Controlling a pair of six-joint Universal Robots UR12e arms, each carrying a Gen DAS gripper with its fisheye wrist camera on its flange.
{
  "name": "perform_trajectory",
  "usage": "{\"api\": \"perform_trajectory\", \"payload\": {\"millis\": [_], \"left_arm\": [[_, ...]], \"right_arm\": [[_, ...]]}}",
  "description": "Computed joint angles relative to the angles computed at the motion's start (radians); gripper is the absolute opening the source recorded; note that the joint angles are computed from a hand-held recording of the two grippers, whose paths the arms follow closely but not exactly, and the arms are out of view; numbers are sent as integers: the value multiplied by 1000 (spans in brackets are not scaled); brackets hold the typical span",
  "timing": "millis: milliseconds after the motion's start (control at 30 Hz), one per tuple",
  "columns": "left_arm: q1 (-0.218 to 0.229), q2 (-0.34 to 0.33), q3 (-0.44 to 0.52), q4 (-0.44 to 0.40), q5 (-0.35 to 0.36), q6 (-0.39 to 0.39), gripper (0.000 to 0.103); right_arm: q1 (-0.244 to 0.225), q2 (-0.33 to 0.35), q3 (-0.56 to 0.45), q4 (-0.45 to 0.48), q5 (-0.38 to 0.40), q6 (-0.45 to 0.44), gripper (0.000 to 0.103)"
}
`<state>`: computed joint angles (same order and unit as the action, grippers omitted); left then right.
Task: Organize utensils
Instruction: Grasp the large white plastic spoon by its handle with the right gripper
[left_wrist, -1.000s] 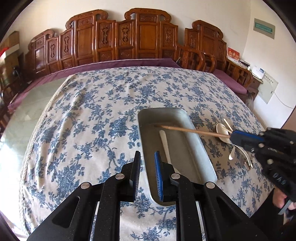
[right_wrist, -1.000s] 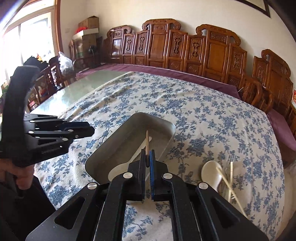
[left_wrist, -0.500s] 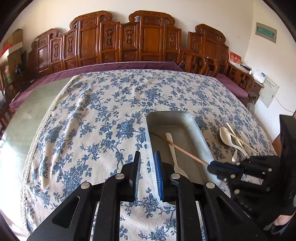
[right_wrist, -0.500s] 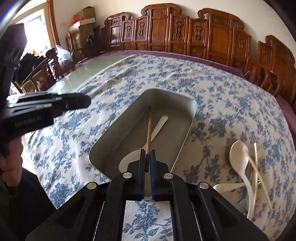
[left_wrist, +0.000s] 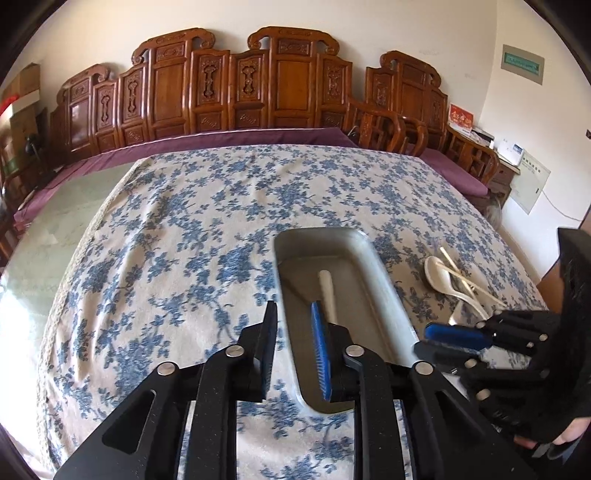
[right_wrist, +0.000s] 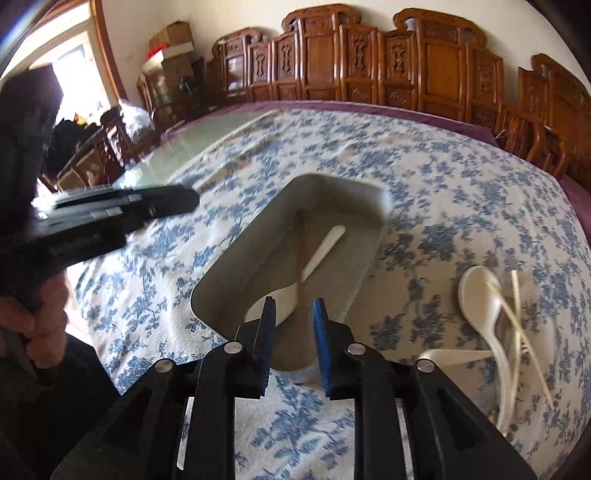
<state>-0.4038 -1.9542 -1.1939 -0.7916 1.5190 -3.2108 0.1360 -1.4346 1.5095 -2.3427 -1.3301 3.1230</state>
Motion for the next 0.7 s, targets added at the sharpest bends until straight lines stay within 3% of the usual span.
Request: {"api": "perform_trajectory", "payload": {"millis": [433,700], "left_arm": [[-51,-37,36,-14,-49,32,39],[-75,-51,45,-23,-59,53,39]], "right_arm": [[-109,-93,111,13,-179,-14,23],[-128,-83,129,29,-192,-32,23]]}}
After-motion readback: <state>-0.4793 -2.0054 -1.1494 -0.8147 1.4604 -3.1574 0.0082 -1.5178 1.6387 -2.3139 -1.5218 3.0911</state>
